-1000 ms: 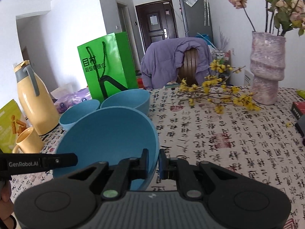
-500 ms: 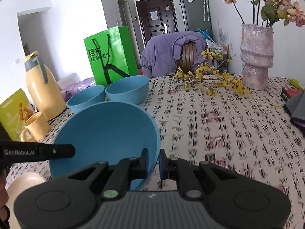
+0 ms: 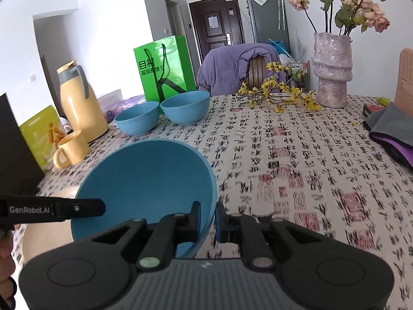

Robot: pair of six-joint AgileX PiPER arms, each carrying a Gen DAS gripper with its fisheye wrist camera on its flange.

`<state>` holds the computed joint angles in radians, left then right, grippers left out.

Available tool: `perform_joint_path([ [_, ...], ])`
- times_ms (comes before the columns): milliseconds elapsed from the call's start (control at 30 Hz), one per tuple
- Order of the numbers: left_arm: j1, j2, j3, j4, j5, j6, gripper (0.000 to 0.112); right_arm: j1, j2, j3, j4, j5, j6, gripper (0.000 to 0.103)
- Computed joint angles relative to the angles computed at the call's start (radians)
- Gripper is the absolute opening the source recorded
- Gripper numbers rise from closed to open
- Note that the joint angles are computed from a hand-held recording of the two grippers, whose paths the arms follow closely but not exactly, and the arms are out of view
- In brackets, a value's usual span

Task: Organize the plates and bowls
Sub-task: 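Carry the blue bowl across the table in the right tool while the left carries one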

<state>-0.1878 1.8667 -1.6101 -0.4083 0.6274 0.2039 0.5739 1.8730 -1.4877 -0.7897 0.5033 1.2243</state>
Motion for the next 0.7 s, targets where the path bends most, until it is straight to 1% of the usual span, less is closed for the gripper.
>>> perform_joint_path([
  [167, -0.008, -0.079, 0.127, -0.025, -0.033, 0.022, 0.016, 0.061, -0.085, 0.122, -0.142, 0.022, 0.169, 0.011],
  [400, -0.046, -0.121, 0.19, -0.046, -0.062, 0.047, 0.016, 0.08, -0.175, 0.257, -0.24, 0.027, 0.306, 0.011],
  [567, -0.105, -0.086, 0.165, -0.036, -0.05, 0.013, 0.016, 0.056, -0.244, 0.359, -0.283, 0.028, 0.363, 0.011],
  [700, -0.158, -0.023, 0.105, -0.047, -0.028, -0.006, 0.016, 0.013, -0.3, 0.435, -0.29, 0.028, 0.382, 0.011],
])
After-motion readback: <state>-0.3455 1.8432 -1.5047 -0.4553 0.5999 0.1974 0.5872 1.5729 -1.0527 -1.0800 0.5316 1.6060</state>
